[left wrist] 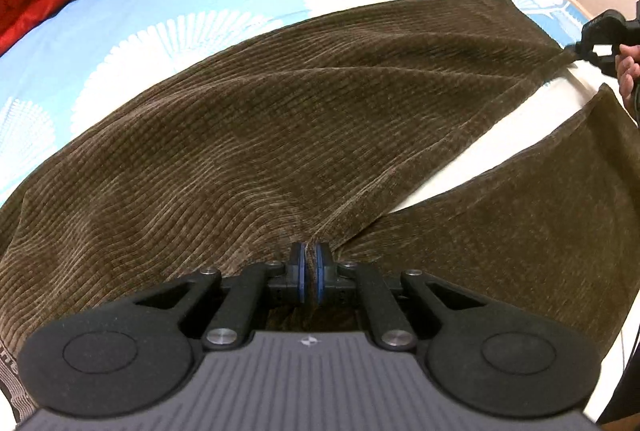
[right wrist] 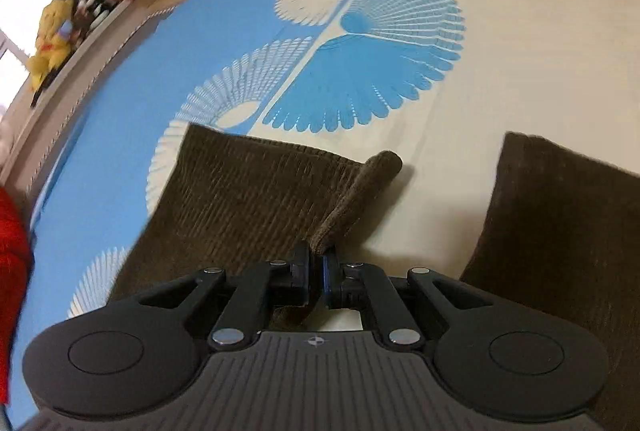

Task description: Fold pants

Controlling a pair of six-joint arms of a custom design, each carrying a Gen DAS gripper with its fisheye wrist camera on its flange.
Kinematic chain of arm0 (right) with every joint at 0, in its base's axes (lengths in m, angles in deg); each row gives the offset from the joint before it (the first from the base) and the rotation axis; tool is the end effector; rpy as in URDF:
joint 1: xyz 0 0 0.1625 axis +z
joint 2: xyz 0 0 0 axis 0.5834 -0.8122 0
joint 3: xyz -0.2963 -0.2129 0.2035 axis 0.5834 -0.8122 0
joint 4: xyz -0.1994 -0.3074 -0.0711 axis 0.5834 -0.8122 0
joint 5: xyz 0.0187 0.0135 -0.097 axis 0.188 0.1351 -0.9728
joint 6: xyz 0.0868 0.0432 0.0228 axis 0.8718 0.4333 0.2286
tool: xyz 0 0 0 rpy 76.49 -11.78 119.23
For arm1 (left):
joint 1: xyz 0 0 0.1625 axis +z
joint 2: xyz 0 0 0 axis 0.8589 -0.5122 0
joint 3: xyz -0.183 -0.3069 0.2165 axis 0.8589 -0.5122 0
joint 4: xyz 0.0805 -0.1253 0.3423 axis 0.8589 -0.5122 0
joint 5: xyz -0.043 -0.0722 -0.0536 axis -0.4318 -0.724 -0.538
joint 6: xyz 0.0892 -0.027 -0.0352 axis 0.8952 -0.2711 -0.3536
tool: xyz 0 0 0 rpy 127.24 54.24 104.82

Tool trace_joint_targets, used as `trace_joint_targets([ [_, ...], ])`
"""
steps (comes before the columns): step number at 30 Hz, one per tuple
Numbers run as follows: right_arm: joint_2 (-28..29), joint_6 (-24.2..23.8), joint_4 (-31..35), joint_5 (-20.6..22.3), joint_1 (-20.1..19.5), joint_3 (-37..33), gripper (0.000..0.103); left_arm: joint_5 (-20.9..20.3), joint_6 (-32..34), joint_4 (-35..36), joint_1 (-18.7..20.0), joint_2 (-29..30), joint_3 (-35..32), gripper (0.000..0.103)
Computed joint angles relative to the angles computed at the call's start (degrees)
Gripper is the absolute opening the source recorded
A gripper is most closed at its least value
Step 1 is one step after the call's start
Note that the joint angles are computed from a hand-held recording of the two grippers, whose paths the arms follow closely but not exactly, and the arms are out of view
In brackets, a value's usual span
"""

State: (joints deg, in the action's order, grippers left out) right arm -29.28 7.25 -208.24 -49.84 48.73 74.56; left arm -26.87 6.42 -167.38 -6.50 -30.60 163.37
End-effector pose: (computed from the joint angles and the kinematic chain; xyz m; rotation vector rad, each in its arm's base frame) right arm 0.0169 -0.5279 0.2737 -0.8983 -2.0736 1.3419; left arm -0.1514 -0.5207 0.1751 0.8079 2.3645 -0.3123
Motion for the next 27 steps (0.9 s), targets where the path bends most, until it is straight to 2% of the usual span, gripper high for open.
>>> trace_joint_targets([
  [1, 0.23, -1.44, -2.39, 1.12, 0.04, -0.19, 0.006, -0.36, 0.56, -1.37, 0.17, 0.21, 0.17, 0.006],
  [4, 0.79, -11.87, -17.10, 3.46, 0.64, 0.49, 0.005, -5.37, 2.99, -2.28, 0.96, -1.90, 0.49, 0.006],
  [5, 1.40, -13.91, -18.61, 1.32, 1.34, -0.86, 0.005, -6.59, 3.91, -2.24, 0.95, -2.33, 0.51, 0.006],
  [6, 1.86, -13.56, -17.72, -3.22, 2.00, -2.18, 0.005, -7.87, 4.86, -1.66, 1.03, -2.85, 0.52, 0.006],
  [7, 1.57, -10.80, -14.43, -6.90, 1.48, -2.72, 0.005, -8.78, 5.24, -0.13, 1.18, -3.21, 0.28, 0.006],
  [8, 0.87, -5.65, -8.75, -9.77, 0.46, -2.57, 0.006, -8.87, 5.14, 2.31, 1.23, -3.41, -0.06, 0.012],
  [9, -0.21, -0.66, -2.75, -10.41, -1.17, -1.70, 0.007, -8.73, 5.28, 4.02, 1.29, -3.61, -0.20, 0.016],
  [10, -1.50, 3.90, 3.25, -9.67, -2.79, -0.72, 0.013, -9.37, 5.78, 5.81, 1.51, -4.21, -0.31, 0.017],
  [11, -2.56, 7.27, 7.05, -8.99, -3.84, 0.14, 0.011, -10.67, 6.52, 7.12, 1.85, -5.03, -0.52, 0.019],
  [12, -4.10, 8.48, 8.45, -7.76, -3.87, 0.77, 0.012, -12.01, 7.28, 7.40, 2.18, -6.32, -0.63, 0.023],
  [14, -4.03, 4.57, 4.05, -9.24, -2.53, 0.70, 0.021, -13.91, 7.16, 5.85, 3.05, -9.00, -0.57, 0.027],
  [15, -3.38, -0.16, -1.22, -9.73, -1.58, 0.90, 0.023, -15.44, 6.00, 4.81, 4.01, -10.87, -0.81, 0.027],
  [17, -3.98, -6.20, -7.02, -10.01, 0.09, 2.27, 0.039, -16.35, 3.06, 3.18, 5.06, -14.27, -0.48, 0.027],
  [20, -7.83, -6.62, -8.13, -6.92, 0.83, 5.73, 0.042, -13.67, -1.91, 3.03, 5.37, -20.28, -0.32, 0.027],
  [23, -13.32, -7.49, -7.87, -3.18, 1.76, 11.70, 0.042, -9.19, -6.62, 7.27, 3.93, -25.96, -0.54, 0.027],
  [25, -17.70, -7.49, -5.57, -0.88, 3.22, 15.79, 0.042, -5.72, -11.26, 10.98, 2.53, -30.99, 0.35, 0.027],
  [27, -23.41, -7.35, -1.79, 4.20, 2.86, 20.46, 0.042, -3.87, -16.14, 15.20, 0.75, -36.72, 1.95, 0.028],
])
